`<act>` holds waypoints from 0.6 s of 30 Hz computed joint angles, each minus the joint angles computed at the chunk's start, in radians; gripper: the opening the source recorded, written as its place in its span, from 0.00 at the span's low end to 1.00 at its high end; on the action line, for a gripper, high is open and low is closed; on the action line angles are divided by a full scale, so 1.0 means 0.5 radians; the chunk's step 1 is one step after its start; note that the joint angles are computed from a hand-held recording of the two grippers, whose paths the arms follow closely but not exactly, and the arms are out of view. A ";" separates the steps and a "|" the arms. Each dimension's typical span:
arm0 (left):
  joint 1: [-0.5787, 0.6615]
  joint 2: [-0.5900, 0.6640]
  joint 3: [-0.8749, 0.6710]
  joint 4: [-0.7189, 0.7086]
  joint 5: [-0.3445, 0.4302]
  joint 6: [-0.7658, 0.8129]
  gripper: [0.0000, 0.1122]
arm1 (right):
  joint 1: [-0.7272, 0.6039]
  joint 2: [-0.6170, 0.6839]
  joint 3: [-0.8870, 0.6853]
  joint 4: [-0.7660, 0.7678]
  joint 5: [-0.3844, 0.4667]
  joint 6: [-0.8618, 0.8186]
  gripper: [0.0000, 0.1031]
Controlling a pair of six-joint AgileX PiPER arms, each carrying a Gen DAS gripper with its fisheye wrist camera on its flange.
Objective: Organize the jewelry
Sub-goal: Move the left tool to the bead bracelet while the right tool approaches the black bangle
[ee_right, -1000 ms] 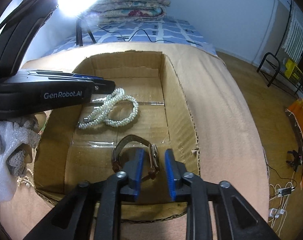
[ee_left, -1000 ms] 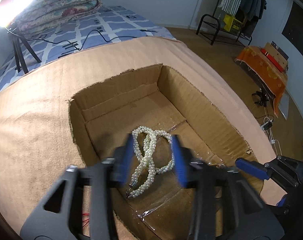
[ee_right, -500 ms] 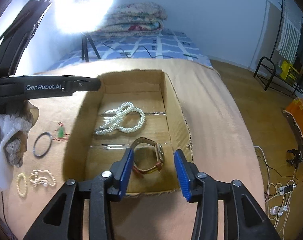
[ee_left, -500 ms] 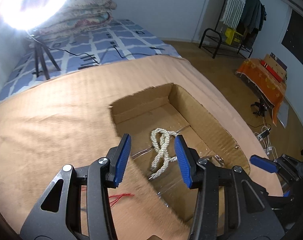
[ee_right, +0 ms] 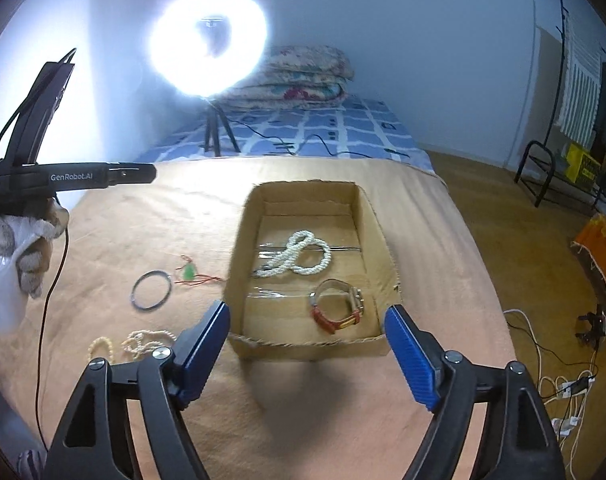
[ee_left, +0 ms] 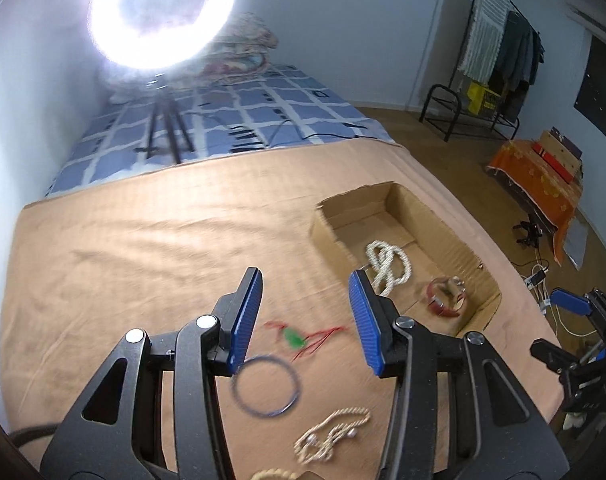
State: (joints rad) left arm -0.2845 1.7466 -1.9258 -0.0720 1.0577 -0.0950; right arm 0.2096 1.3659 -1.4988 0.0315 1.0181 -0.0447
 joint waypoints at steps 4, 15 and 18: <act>0.107 -0.199 0.275 -0.049 -0.038 0.087 0.41 | 0.087 -0.099 0.076 0.008 -0.021 0.012 0.82; 0.494 -0.772 1.221 -0.364 -0.153 0.428 0.41 | 0.426 -0.243 0.297 -0.133 -0.114 0.185 0.83; 0.601 -0.892 1.456 -0.482 -0.158 0.540 0.41 | 0.522 -0.189 0.283 -0.161 -0.098 0.222 0.82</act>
